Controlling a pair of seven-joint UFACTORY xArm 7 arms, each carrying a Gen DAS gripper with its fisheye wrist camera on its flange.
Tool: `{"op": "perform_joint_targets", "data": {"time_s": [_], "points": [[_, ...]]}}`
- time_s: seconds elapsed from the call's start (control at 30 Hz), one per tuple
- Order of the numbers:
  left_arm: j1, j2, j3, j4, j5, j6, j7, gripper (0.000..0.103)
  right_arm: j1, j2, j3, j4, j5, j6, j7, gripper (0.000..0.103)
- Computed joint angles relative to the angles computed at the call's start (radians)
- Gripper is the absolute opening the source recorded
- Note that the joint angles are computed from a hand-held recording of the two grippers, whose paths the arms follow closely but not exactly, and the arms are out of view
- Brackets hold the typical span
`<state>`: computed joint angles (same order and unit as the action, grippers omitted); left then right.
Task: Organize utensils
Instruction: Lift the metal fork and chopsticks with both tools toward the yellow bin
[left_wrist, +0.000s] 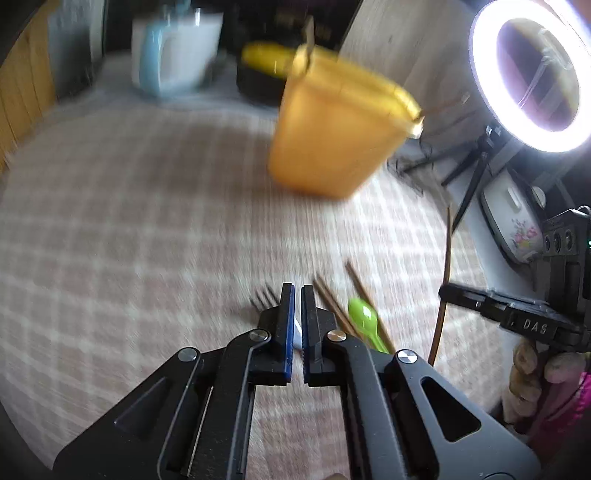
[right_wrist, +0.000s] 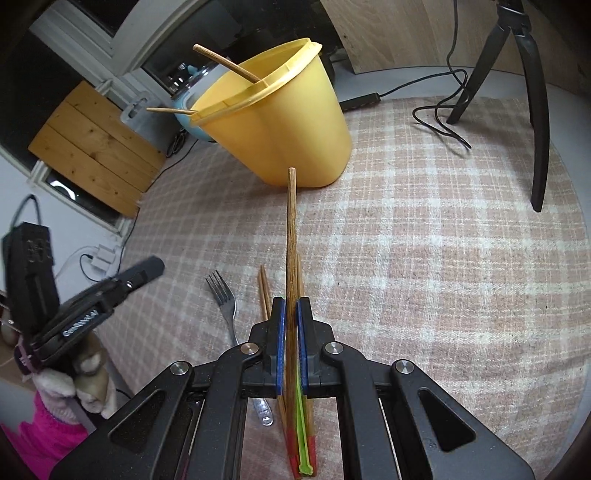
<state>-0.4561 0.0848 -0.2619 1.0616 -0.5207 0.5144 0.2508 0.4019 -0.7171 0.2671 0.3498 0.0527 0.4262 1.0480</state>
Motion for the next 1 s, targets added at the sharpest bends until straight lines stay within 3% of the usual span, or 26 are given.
{"op": "perform_joint_targets", "data": {"time_s": [0.07,0.13,0.5,0.63,0.77,0.87,1.0], "points": [[0.004,0.018,0.006,-0.002,0.014,0.008,-0.015,0.041,0.006,-0.008,-0.002,-0.008,0.006,0.002,0.005,0.005],[0.012,0.022,0.002,-0.016,-0.018,-0.008,0.007,0.047,0.009,-0.007,-0.004,-0.012,0.01,-0.002,0.007,0.005],[0.011,0.117,-0.019,-0.002,0.071,-0.098,-0.042,0.046,0.018,0.032,-0.024,0.001,0.024,-0.007,-0.019,0.005],[0.002,0.123,-0.024,-0.01,0.114,-0.134,-0.071,0.022,0.016,0.034,-0.026,-0.001,0.028,-0.008,-0.024,0.005],[-0.011,0.129,-0.025,-0.003,0.163,-0.145,-0.109,0.011,0.015,0.031,-0.031,-0.008,0.033,-0.012,-0.029,0.005],[-0.053,0.13,0.003,0.007,0.291,-0.151,-0.197,0.005,0.014,0.025,-0.032,-0.012,0.035,-0.008,-0.031,0.005],[-0.088,0.152,0.014,0.042,0.418,-0.12,-0.275,0.005,0.01,0.02,-0.03,-0.013,0.033,0.003,-0.034,0.005]]}}
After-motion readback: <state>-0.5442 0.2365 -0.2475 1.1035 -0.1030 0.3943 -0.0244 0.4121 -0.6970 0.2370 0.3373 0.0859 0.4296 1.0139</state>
